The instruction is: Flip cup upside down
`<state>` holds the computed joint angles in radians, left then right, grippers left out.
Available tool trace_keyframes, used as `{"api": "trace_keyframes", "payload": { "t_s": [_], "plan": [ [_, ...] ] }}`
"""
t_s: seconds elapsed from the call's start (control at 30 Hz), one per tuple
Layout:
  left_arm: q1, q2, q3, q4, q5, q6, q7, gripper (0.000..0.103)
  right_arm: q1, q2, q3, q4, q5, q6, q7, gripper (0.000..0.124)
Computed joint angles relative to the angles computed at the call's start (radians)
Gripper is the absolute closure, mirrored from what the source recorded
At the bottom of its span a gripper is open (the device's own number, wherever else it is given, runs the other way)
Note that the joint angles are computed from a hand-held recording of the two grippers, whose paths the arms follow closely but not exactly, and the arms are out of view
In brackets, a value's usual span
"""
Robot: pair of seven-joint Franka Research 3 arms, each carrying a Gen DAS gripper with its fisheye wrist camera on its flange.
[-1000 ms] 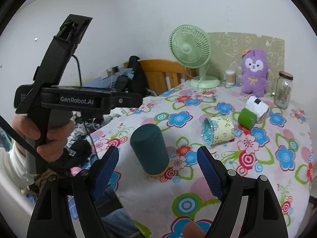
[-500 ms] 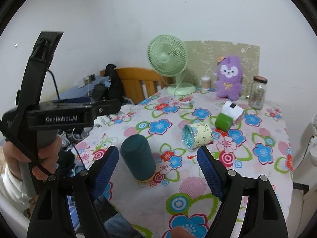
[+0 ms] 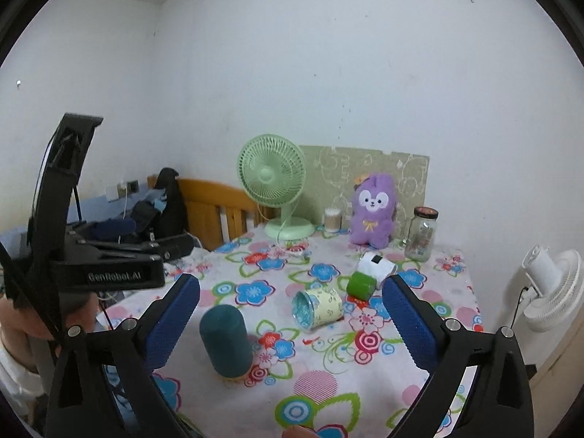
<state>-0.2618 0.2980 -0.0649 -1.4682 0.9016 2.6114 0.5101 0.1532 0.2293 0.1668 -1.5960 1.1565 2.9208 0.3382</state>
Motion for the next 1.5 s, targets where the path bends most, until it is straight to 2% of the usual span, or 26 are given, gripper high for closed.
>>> {"api": "trace_keyframes", "payload": {
  "t_s": [0.2, 0.47, 0.8, 1.17, 1.5],
  "plan": [
    [-0.004, -0.029, 0.015, -0.037, 0.084, 0.057, -0.089, 0.0, 0.008, -0.005, -0.005, 0.0, -0.029, -0.003, 0.059, 0.022],
    [0.003, -0.05, 0.012, -0.06, 0.183, 0.086, -0.176, 0.0, 0.01, -0.006, -0.002, 0.003, -0.03, 0.0, 0.08, 0.021],
    [0.011, -0.05, 0.009, -0.055, 0.225, 0.1, -0.216, 0.0, 0.011, -0.001, 0.008, 0.013, -0.02, 0.02, 0.057, 0.021],
    [0.012, -0.045, 0.008, -0.05, 0.226, 0.099, -0.21, 0.0, 0.002, 0.025, -0.006, 0.041, -0.088, -0.028, 0.168, 0.021],
    [0.013, -0.04, 0.011, -0.045, 0.224, 0.102, -0.207, 0.0, -0.007, 0.024, 0.008, 0.038, -0.093, -0.017, 0.161, 0.021]
  ]
}}
